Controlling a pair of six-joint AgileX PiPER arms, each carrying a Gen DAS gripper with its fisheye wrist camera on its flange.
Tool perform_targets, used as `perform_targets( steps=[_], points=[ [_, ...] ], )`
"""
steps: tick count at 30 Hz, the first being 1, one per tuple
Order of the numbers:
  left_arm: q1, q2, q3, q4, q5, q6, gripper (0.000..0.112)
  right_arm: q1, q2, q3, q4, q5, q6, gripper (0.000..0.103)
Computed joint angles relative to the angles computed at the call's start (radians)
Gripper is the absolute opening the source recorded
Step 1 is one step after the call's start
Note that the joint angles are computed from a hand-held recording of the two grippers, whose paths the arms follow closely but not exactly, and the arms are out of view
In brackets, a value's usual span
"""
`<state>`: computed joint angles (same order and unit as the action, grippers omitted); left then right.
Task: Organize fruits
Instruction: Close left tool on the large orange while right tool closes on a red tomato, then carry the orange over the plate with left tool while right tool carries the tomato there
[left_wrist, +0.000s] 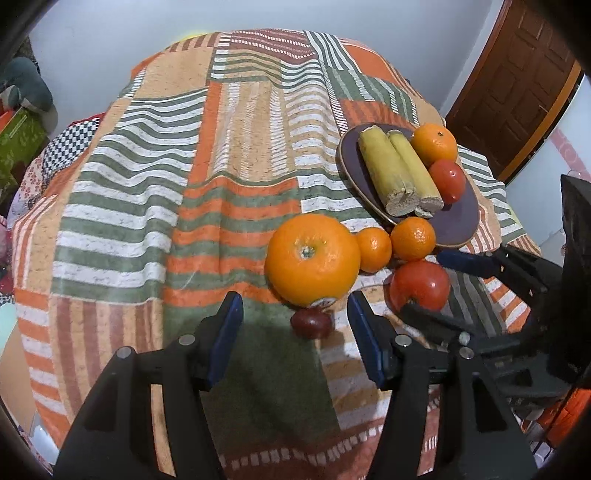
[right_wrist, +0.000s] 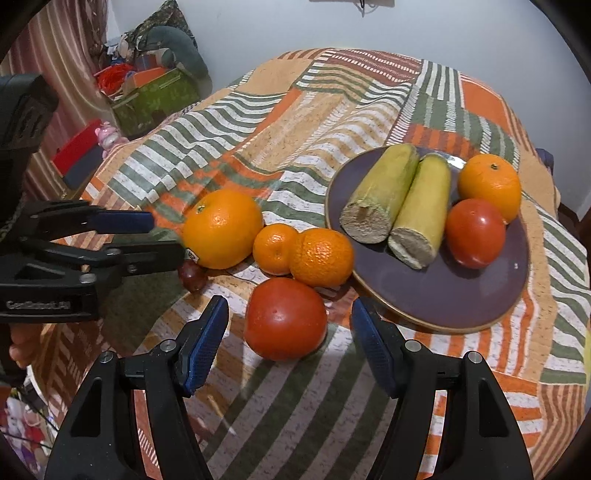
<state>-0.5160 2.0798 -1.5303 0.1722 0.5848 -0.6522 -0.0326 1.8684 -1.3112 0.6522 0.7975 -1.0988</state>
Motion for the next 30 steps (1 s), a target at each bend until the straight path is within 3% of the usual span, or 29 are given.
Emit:
perform_targets(
  steps=[5, 30],
  points=[
    [0.003, 0.059, -0.082, -0.044, 0.026, 0.056, 0.059, 0.003, 0.019, -0.016, -0.018, 0.024, 0.013, 0.044],
    [0.015, 0.220, -0.322, -0.045, 0.138, 0.031, 0.064, -0.164, -0.020, -0.050, 0.065, 0.115, -0.067, 0.044]
  ],
)
